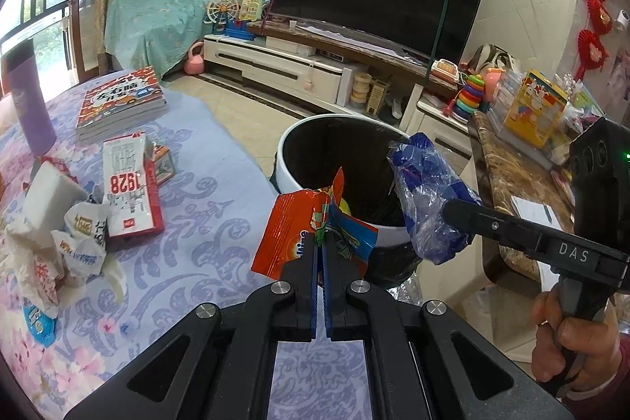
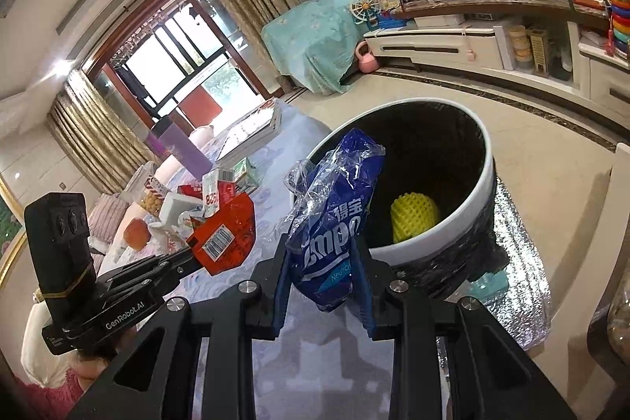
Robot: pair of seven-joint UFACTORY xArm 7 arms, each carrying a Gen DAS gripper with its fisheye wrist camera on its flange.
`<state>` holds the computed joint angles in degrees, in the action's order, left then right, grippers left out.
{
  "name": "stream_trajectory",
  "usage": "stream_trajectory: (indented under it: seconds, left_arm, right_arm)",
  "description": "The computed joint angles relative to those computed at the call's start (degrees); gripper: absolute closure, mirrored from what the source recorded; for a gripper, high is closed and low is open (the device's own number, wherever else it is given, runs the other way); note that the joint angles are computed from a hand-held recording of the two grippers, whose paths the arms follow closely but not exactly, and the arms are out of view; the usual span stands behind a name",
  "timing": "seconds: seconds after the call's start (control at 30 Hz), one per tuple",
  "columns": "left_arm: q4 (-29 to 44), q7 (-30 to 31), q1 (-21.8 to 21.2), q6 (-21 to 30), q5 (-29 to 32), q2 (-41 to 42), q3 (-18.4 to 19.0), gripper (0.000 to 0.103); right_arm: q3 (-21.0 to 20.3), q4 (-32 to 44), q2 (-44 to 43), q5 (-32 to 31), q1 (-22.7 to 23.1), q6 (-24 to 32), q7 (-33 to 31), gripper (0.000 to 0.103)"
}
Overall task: Collect trash
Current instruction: 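Carry the orange wrapper and blue chip bag with both tools over the bin, then open both tools to drop the wrapper and chip bag into the bin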
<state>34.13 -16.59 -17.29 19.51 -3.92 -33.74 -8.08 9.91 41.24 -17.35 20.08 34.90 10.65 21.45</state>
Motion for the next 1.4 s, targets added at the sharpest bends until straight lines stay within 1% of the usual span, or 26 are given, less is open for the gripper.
stream_trajectory:
  seconds: [0.43, 0.63, 0.8, 1.2, 1.3, 1.4]
  left_arm:
    - [5.5, 1.9, -0.3, -1.2, 0.5, 6.8, 0.0, 0.102]
    - [8.1, 2.4, 0.1, -1.4, 0.7, 9.8, -0.1, 0.102]
    - [10.8, 4.5, -0.9, -1.0, -0.5, 13.0, 0.8, 0.102]
    - [17.7, 6.2, 0.0, 0.3, -0.7, 21.0, 0.3, 0.102]
    - [19.2, 6.9, -0.1, 0.8, -1.8, 22.7, 0.6, 0.102]
    - [20.5, 6.6, 0.3, 0.8, -1.0, 24.1, 0.1, 0.102]
  right_arm:
    - [-0.5, 1.4, 1.5, -1.8, -2.7, 0.9, -0.3, 0.074]
    - [0.2, 2.4, 2.0, -3.3, -4.4, 2.2, 0.1, 0.074]
    - [0.8, 3.6, 3.0, -4.9, -5.8, 3.4, 1.0, 0.074]
    - [-0.2, 6.5, 6.1, -4.3, -7.4, 5.1, -1.8, 0.074]
    - [0.1, 7.1, 6.8, -4.9, -8.2, 5.9, -2.0, 0.074]
    - [0.2, 7.7, 7.4, -4.8, -8.6, 6.6, -2.5, 0.074]
